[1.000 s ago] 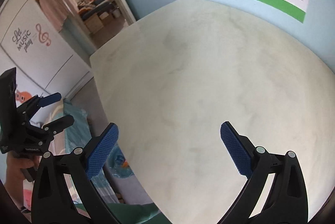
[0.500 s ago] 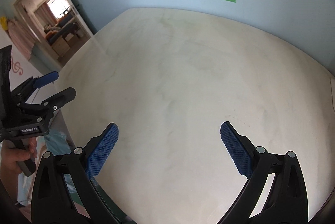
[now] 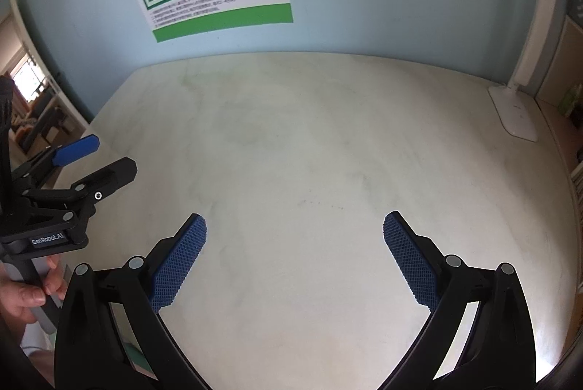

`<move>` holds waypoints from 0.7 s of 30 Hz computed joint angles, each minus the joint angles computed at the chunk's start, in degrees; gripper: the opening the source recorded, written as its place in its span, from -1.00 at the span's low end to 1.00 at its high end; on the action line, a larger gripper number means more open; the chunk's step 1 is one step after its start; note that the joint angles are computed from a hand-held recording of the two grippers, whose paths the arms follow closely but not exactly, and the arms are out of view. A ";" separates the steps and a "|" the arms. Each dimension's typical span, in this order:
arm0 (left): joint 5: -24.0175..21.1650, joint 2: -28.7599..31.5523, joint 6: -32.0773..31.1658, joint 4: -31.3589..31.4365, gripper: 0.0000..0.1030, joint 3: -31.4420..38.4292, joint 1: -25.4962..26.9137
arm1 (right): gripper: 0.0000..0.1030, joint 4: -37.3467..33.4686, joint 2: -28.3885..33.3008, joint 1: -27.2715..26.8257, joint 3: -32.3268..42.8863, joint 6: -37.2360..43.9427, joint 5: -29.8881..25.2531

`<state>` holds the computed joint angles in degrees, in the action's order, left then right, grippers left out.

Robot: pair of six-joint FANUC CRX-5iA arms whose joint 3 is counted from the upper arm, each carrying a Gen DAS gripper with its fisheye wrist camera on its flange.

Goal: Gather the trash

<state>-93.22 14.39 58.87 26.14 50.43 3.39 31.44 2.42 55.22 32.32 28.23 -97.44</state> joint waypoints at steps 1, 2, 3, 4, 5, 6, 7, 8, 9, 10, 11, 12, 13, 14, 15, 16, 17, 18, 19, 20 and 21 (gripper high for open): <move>-0.61 0.77 -0.03 -0.02 0.87 1.06 -0.21 | 0.88 0.50 -0.10 0.23 -0.30 -1.29 -0.28; -0.96 1.08 -0.01 -0.33 0.87 1.66 -0.37 | 0.88 1.22 -0.58 0.80 -1.01 -2.74 -0.67; -0.70 1.44 0.01 -0.99 0.87 1.98 -0.74 | 0.88 1.39 -0.12 0.80 -0.61 -3.32 -0.82; -0.51 1.32 -0.14 -1.62 0.87 1.73 -0.93 | 0.88 1.62 -0.04 0.93 -0.62 -4.07 -1.19; -0.73 1.44 -0.14 -2.07 0.87 1.88 -0.99 | 0.88 1.92 0.27 1.06 -0.37 -4.43 -1.57; -0.54 1.40 -0.04 -2.43 0.87 1.73 -1.10 | 0.88 2.14 0.69 1.04 -0.03 -4.63 -1.75; -0.22 1.10 -0.01 -2.65 0.87 1.18 -1.07 | 0.88 2.20 0.72 1.11 -0.04 -5.00 -1.91; 0.30 0.76 -0.10 -2.41 0.87 0.40 -0.97 | 0.88 2.09 1.42 0.75 0.67 -4.96 -1.96; 0.90 0.40 -0.14 -2.55 0.87 -0.29 -0.98 | 0.88 2.23 1.64 0.77 0.85 -5.30 -2.26; 0.94 0.25 -0.40 -2.79 0.87 -0.56 -1.00 | 0.88 2.23 1.71 0.77 0.95 -5.42 -2.50; 1.20 0.02 -0.57 -3.24 0.87 -0.92 -1.10 | 0.88 2.13 1.85 0.79 1.15 -5.47 -2.77; 1.75 -0.42 -0.94 -3.54 0.87 -1.62 -1.14 | 0.88 2.45 2.04 0.90 1.27 -5.61 -3.12; 2.60 -1.12 -2.04 -3.12 0.87 -2.87 -1.03 | 0.88 3.01 2.10 1.14 1.12 -5.76 -3.26; 4.22 -2.04 -2.64 -3.35 0.87 -4.23 -1.08 | 0.88 3.23 2.14 1.19 1.11 -5.70 -3.12; 6.33 -3.37 -3.01 -4.06 0.87 -6.00 -1.16 | 0.88 3.47 2.15 1.27 0.96 -5.89 -3.05; 7.94 -4.43 -3.17 -5.62 0.87 -7.11 -1.53 | 0.88 3.65 2.32 1.28 1.05 -6.07 -3.18; 8.58 -4.78 -3.16 -6.82 0.87 -7.23 -1.84 | 0.88 3.92 2.36 1.36 0.86 -6.24 -3.05; 9.30 -5.32 -3.38 -8.07 0.87 -7.69 -2.22 | 0.88 4.09 2.38 1.39 0.72 -6.38 -2.80; 9.83 -5.78 -3.64 -9.55 0.87 -8.01 -2.68 | 0.88 4.31 2.44 1.44 0.63 -6.66 -2.65; 10.22 -6.23 -4.07 -10.69 0.87 -8.43 -3.05 | 0.88 4.65 2.36 1.56 0.22 -7.06 -2.22; 10.64 -6.72 -4.52 -11.77 0.87 -8.96 -3.40 | 0.88 4.97 2.27 1.65 -0.19 -7.34 -1.90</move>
<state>-82.57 7.67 54.35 14.37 41.48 0.00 36.41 4.69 56.87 32.13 20.89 -99.34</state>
